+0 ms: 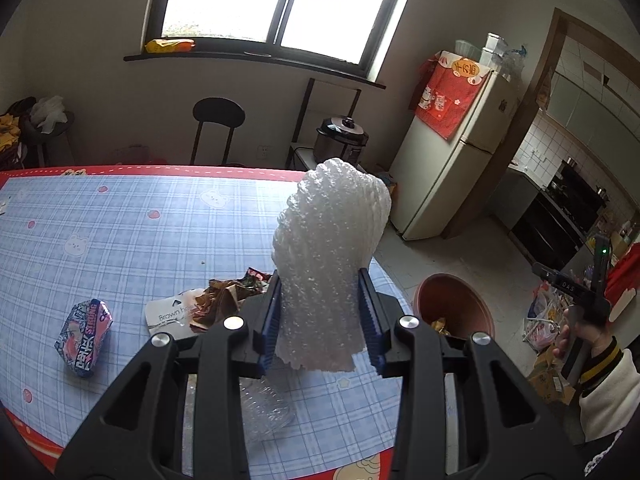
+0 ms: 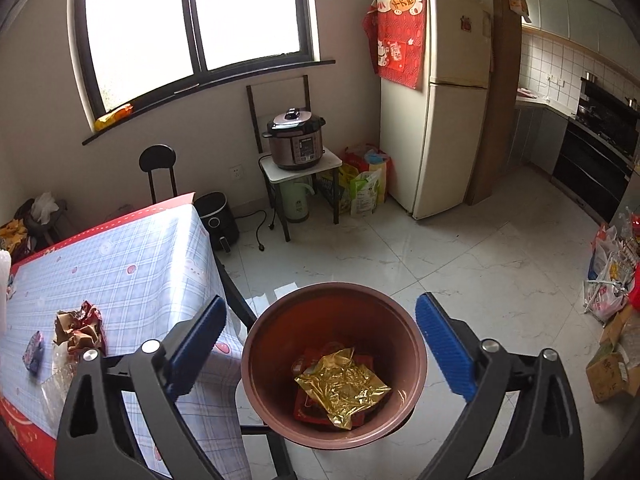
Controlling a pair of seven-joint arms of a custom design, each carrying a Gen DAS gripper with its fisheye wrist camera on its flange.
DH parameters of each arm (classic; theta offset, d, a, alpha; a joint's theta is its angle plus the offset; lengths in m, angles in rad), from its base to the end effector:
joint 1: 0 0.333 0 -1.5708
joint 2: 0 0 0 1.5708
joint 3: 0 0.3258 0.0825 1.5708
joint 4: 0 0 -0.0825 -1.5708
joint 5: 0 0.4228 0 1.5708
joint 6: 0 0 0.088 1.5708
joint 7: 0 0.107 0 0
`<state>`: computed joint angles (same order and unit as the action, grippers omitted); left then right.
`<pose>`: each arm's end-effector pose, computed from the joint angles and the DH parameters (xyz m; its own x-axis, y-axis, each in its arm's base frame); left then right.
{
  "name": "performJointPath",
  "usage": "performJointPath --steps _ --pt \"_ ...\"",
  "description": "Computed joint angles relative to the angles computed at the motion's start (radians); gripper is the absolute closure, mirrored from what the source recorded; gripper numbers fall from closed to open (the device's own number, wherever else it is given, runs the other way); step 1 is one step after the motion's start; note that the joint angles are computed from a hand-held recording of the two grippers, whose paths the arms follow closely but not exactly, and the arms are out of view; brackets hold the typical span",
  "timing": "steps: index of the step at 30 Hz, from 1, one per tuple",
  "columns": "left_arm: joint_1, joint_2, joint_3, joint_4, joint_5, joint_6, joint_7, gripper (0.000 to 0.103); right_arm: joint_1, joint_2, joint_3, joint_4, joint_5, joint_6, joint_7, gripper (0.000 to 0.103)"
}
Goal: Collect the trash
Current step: 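Lower the white foam mesh sleeve into the brown bucket and open the left gripper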
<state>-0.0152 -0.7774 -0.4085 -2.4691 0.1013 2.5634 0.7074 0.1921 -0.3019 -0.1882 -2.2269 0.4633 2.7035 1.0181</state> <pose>0.3651 -0.2088 0.6227 0.2241 -0.9351 0.2746 -0.5898 -0.3545 -0.7256 0.5452 -0.0223 0.5776 0.2361 -0.9675 -0.0904 -0.6618 -0.0920 -0.7440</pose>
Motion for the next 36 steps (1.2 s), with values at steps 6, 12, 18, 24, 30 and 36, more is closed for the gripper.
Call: performJointPath --steps 6,12,18,24,30,36 --pt "-0.027 0.21 -0.008 0.129 0.009 0.101 0.075 0.065 -0.027 -0.062 -0.012 -0.039 -0.034 -0.014 0.046 0.005" --pt "-0.085 0.494 -0.013 0.334 0.053 0.174 0.15 0.064 -0.047 -0.119 -0.051 -0.078 -0.06 -0.022 0.071 0.005" --pt "-0.168 0.804 -0.008 0.623 0.207 0.198 0.149 0.046 -0.081 -0.14 -0.073 -0.1 -0.097 -0.029 0.102 0.005" --pt "-0.286 0.861 0.085 0.728 0.51 0.214 -0.005 0.008 -0.096 -0.164 -0.08 -0.124 -0.123 -0.031 0.134 0.005" --pt "-0.303 0.719 0.143 0.589 0.496 0.148 -0.048 0.006 -0.072 -0.177 -0.08 -0.135 -0.12 -0.037 0.154 0.005" --pt "-0.192 0.478 0.125 0.362 0.474 0.107 -0.122 0.006 -0.018 -0.188 -0.072 -0.128 -0.094 -0.048 0.147 0.005"
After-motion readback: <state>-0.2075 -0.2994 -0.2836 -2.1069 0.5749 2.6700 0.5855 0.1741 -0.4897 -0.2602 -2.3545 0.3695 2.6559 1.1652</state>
